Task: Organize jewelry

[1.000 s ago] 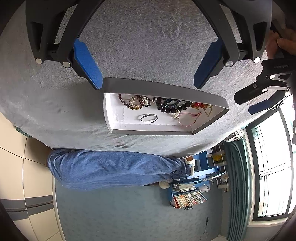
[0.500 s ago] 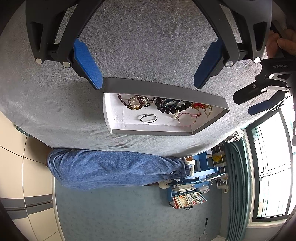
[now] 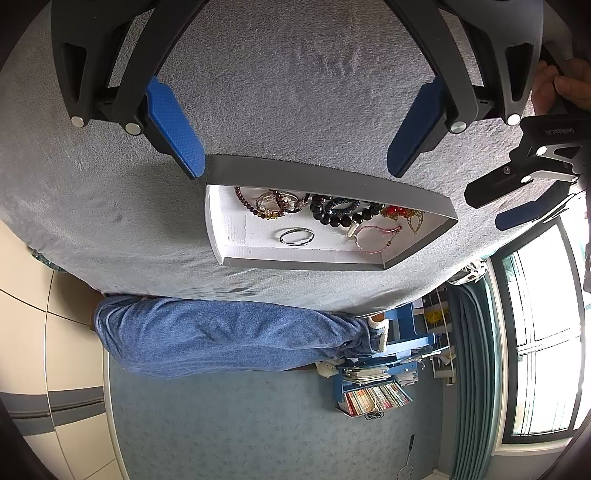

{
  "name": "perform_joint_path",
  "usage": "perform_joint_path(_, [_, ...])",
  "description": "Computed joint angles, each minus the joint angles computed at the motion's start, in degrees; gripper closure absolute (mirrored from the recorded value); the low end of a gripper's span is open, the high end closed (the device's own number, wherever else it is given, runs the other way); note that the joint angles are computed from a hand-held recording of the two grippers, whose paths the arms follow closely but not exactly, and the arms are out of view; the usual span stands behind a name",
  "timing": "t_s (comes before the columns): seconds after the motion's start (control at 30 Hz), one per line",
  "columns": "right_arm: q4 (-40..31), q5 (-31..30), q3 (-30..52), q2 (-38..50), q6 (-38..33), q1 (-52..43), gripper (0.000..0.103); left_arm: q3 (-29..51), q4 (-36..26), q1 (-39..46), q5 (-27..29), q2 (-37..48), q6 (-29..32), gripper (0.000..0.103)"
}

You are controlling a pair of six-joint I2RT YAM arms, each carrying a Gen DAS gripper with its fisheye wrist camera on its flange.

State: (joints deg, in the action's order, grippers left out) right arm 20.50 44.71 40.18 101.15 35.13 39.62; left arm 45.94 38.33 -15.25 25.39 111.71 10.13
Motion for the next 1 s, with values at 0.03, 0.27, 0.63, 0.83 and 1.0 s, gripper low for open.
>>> perform_joint_path(0.03, [0.00,0.00,0.00,0.00,0.00,0.00,0.005,0.01,0.02,0.09,0.10,0.08,0.04,0.005])
perform_joint_path(0.27, [-0.17,0.07,0.11,0.05,0.07,0.10,0.005,0.05,0.02,0.11,0.08,0.09,0.07,0.005])
perform_joint_path(0.63, [-0.44,-0.21,0.73,0.65,-0.42,-0.19,0.005,0.29,-0.17,0.17,0.47,0.61,-0.28,0.005])
perform_joint_path(0.83, [-0.01,-0.25,0.44,0.55,-0.47,-0.24,0.005,0.21,-0.54,-0.48,-0.43,0.32,0.47,0.005])
perform_joint_path(1.0, [0.43,-0.32,0.20,0.55,-0.59,-0.33,0.005,0.11,-0.56,-0.58,-0.68,0.19,0.74,0.005])
